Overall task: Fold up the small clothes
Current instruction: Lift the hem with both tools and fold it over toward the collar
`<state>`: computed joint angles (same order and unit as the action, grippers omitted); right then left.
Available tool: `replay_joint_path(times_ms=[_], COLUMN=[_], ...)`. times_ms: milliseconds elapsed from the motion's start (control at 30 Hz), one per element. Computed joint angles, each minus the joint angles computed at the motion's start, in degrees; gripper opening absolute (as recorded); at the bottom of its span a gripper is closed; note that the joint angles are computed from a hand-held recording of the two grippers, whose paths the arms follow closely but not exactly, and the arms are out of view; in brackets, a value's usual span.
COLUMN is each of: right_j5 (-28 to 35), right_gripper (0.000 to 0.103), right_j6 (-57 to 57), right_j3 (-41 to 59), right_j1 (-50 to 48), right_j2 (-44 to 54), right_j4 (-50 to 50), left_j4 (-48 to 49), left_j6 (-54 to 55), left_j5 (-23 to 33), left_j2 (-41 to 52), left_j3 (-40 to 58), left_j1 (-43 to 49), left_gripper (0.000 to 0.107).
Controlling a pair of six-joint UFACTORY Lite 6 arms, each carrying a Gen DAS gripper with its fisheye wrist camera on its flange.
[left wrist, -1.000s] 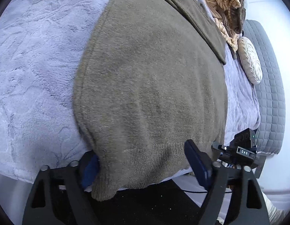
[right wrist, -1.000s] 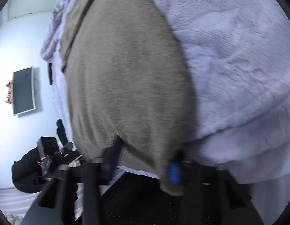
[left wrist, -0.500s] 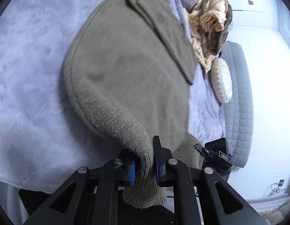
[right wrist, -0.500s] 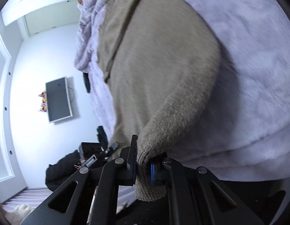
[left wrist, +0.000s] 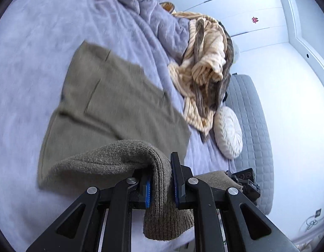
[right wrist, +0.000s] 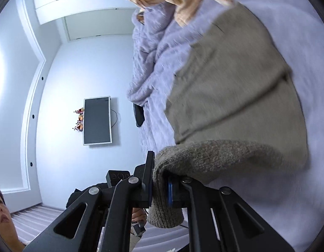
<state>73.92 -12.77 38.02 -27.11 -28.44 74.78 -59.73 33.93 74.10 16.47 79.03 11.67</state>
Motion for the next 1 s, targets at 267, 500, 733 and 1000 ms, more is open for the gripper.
replay_joint_path(times_ms=[267,500,733,1000], right_j5=[-4.76,-14.22,-16.16,-16.07], right_gripper=[0.011,0.011,0.024,0.044], right_j6=[-10.71,-14.17,-11.7,-6.27], right_j3=[21.0,31.71,35.31,32.16], right_j1=[-0.18,2.68,2.92,4.81], right_j2=[32.98,55.52,60.04,42.33], right_j4=[-0.52,-1.2,-4.67,-20.58], left_j4=[2.95,12.99,17.65,21.53], left_j6=[-7.88,-17.95,-22.36,-10.39], left_j5=[-10.46,-14.54,-10.91,-12.14], left_j2=[28.0,48.27,51.41,33.94], left_j3=[31.31,52.92,60.57,39.62], left_j1=[-9.46,-12.8,-12.55,-11.21], left_gripper=[0.016,0.016,0.017,0.017])
